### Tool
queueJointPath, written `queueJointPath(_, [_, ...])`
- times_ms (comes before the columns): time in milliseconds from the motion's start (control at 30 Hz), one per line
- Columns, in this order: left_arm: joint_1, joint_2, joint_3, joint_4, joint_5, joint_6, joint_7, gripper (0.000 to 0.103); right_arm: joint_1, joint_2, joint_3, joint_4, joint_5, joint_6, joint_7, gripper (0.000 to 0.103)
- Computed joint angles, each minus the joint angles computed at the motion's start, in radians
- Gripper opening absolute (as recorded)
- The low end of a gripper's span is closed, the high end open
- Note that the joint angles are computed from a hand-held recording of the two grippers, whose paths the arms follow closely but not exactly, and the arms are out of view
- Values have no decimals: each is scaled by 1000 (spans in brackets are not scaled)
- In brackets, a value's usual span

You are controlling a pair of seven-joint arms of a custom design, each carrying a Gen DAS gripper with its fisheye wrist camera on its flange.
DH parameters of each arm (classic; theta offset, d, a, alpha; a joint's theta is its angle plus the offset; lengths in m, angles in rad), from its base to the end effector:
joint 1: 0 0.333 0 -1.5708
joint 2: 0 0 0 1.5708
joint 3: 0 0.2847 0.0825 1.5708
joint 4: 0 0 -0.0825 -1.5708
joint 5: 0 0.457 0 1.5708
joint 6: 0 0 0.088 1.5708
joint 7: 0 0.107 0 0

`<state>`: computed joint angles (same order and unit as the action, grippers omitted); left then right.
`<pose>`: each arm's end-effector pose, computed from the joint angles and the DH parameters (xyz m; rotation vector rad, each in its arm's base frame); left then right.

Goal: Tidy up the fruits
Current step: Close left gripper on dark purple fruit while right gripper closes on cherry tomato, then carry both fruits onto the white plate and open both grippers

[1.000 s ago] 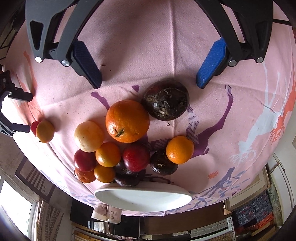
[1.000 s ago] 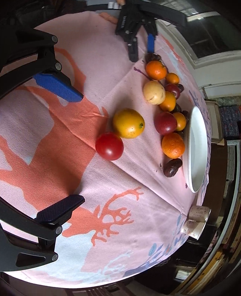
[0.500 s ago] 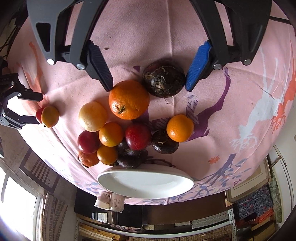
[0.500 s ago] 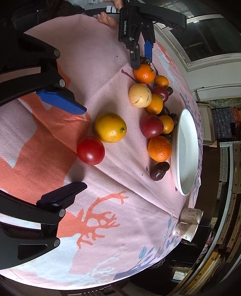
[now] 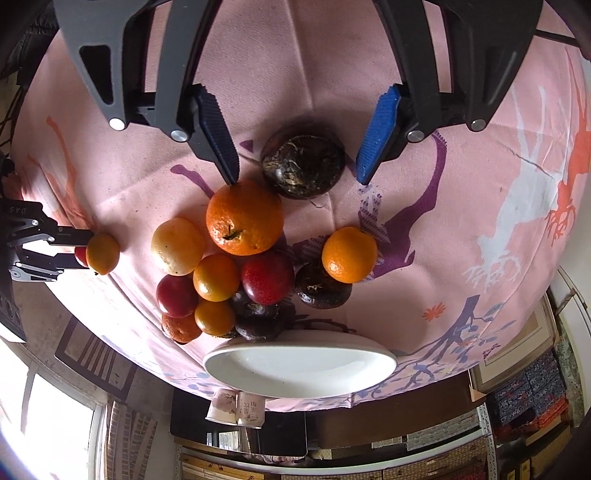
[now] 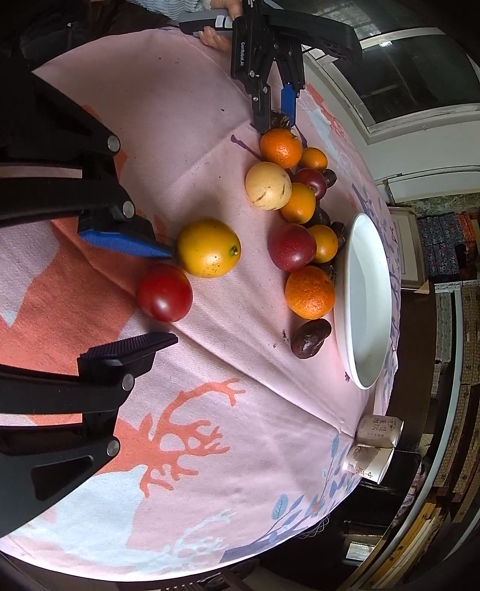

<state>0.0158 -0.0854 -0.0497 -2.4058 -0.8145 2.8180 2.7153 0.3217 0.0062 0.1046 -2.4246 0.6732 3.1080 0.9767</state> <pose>0.5674 0.0169 0.3094 -1.4181 2.2942 -0.7342 0.5377 0.1864 0.2844 -2.0581 1.4325 -0.4305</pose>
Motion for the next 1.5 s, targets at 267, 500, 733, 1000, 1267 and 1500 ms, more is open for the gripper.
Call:
queueJointPath(267, [11, 9, -4, 5, 22, -12, -30, 46, 4, -1, 10, 6, 118, 2, -103, 30])
queueJointPath(500, [-3, -35, 17, 3, -118, -23, 38, 46, 31, -30, -11, 39, 553, -1, -436, 30])
queueJointPath(733, [-22, 77, -17, 204, -147, -9, -2, 46, 21, 59, -3, 265, 803, -12, -667, 30])
queueJointPath(1000, [-13, 352, -63, 502, 123, 5, -317, 46, 29, 347, -15, 600, 387, -78, -261, 30])
queueJointPath(1267, [77, 432, -146, 562, 154, -6, -339, 60, -59, 449, 67, 682, 244, -36, -181, 63])
queueJointPath(1500, [132, 380, -182, 506, 47, 50, -261, 65, -294, 415, 323, 614, 349, 56, -298, 63])
